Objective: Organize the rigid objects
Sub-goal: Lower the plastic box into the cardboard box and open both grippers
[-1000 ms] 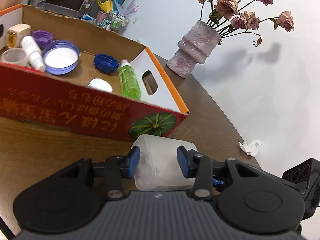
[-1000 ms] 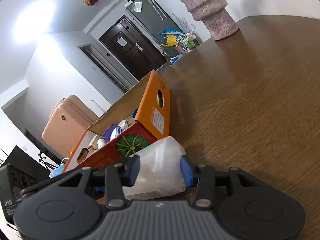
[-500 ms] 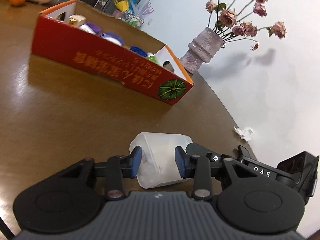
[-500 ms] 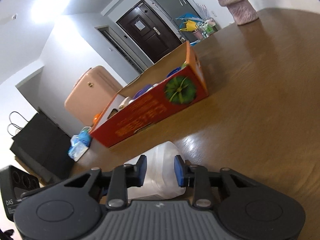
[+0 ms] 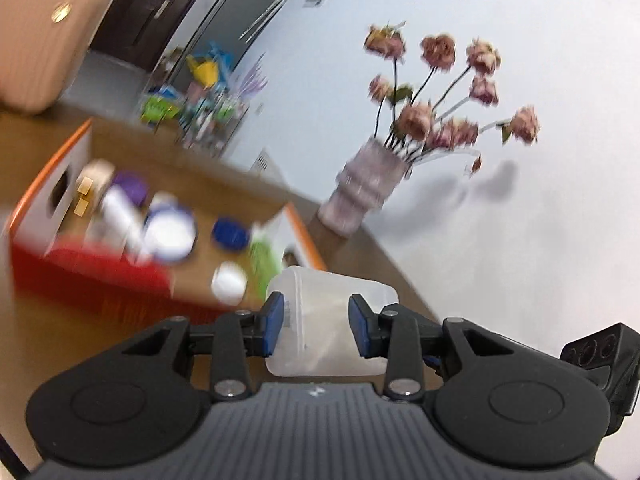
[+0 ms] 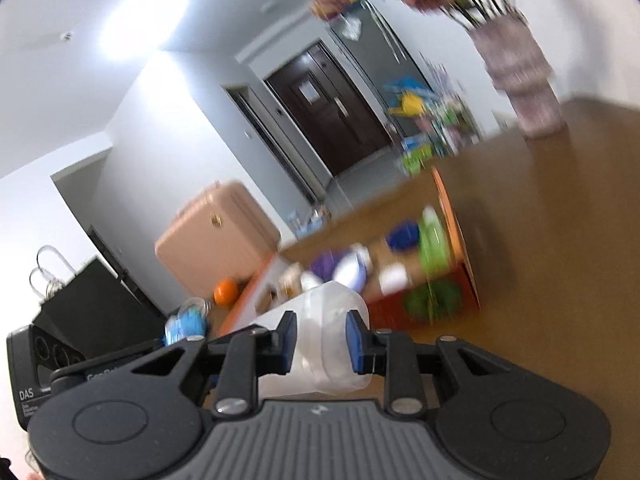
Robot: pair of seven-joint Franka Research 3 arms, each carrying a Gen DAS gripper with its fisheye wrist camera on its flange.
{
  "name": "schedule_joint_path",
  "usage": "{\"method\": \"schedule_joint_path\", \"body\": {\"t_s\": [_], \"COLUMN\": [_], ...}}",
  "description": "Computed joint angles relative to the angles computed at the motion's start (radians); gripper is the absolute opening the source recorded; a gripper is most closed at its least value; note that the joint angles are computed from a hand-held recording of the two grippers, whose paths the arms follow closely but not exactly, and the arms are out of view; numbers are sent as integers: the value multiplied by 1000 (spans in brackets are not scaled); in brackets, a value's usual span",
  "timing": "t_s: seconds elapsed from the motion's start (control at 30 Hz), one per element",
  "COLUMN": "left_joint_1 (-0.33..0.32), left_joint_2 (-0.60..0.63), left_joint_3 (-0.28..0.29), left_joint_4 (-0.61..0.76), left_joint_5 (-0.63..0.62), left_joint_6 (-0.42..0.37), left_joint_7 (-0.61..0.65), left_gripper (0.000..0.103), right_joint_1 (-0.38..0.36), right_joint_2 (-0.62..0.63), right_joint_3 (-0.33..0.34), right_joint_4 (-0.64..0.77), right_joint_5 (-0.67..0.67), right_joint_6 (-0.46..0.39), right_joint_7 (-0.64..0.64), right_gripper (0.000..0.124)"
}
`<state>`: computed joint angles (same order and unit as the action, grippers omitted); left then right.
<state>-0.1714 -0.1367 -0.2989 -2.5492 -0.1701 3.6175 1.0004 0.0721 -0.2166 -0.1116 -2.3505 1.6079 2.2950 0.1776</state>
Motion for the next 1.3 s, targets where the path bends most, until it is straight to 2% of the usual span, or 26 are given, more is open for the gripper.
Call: {"method": "schedule_joint_path", "body": {"t_s": [0.03,0.07,0.1,0.13,0.17,0.23,0.27,0.33,0.43,0.47,0.5,0.53,0.63,0.7,0.77,0.8,0.87,0.9,0.93,0.97,1.0,1.03,1.1,1.13,1.23,1.3], "left_joint_1": [-2,22,75,160,248,422,510,667,916,966,985,979,876,788,669,646,648,665,707,773,827,847,888,877,743,724], "left_joint_2": [26,48,76,103,140,214,246,312,459,516,556,563,532,505,472,461,430,411,396,384,373,354,346,344,330,321], "left_joint_3": [48,61,39,-18,-64,-184,-264,-439,-701,-760,-785,-777,-655,-540,-391,-360,-360,-367,-410,-488,-550,-578,-641,-631,-479,-452], "left_joint_4": [40,72,109,147,196,286,311,357,433,460,479,484,516,529,541,536,506,492,469,437,417,402,393,395,407,396], "left_joint_5": [96,185,254,328,471,717,771,772,994,1067,1107,1094,1094,1106,1153,1145,1100,1142,1115,1027,1010,999,952,942,972,956], "left_joint_6": [-22,-38,-57,-81,-113,-170,-188,-268,-408,-461,-498,-512,-511,-481,-454,-445,-437,-421,-408,-402,-402,-411,-449,-459,-463,-455], "left_joint_7": [-70,-150,-207,-272,-400,-619,-657,-604,-709,-744,-758,-739,-764,-821,-905,-917,-899,-931,-893,-790,-744,-713,-653,-644,-713,-695], "left_gripper": [35,35,35,35,35,35,35,35,36,36,36,37,38,39,39,40,40,40,40,40,40,40,40,40,40,46], "right_joint_1": [6,12,16,18,19,22,22,19,14,15,18,22,35,37,24,22,21,20,14,11,7,7,14,18,19,11], "right_joint_2": [25,64,100,135,172,248,279,336,394,411,413,424,447,460,487,498,498,493,477,459,435,420,413,419,450,454], "right_joint_3": [8,17,26,34,43,66,76,92,114,121,131,139,176,201,219,228,233,236,240,237,231,222,194,186,182,191], "right_joint_4": [40,90,133,173,216,300,333,392,445,460,454,460,466,472,502,513,514,512,496,479,457,444,443,450,475,472], "right_joint_5": [13,19,17,4,-17,-92,-134,-235,-382,-431,-469,-502,-539,-501,-456,-434,-426,-420,-394,-382,-372,-372,-453,-486,-545,-516], "right_joint_6": [16,33,49,61,76,125,142,167,191,199,213,228,308,361,351,354,349,346,341,332,318,304,251,235,187,175], "right_joint_7": [-3,10,33,51,77,148,187,262,361,381,393,405,368,320,278,261,254,245,217,206,194,191,288,324,372,355], "right_gripper": [26,26,26,26,26,26,26,26,26,26,26,27,28,27,27,28,28,28,28,28,28,28,28,29,30,31]}}
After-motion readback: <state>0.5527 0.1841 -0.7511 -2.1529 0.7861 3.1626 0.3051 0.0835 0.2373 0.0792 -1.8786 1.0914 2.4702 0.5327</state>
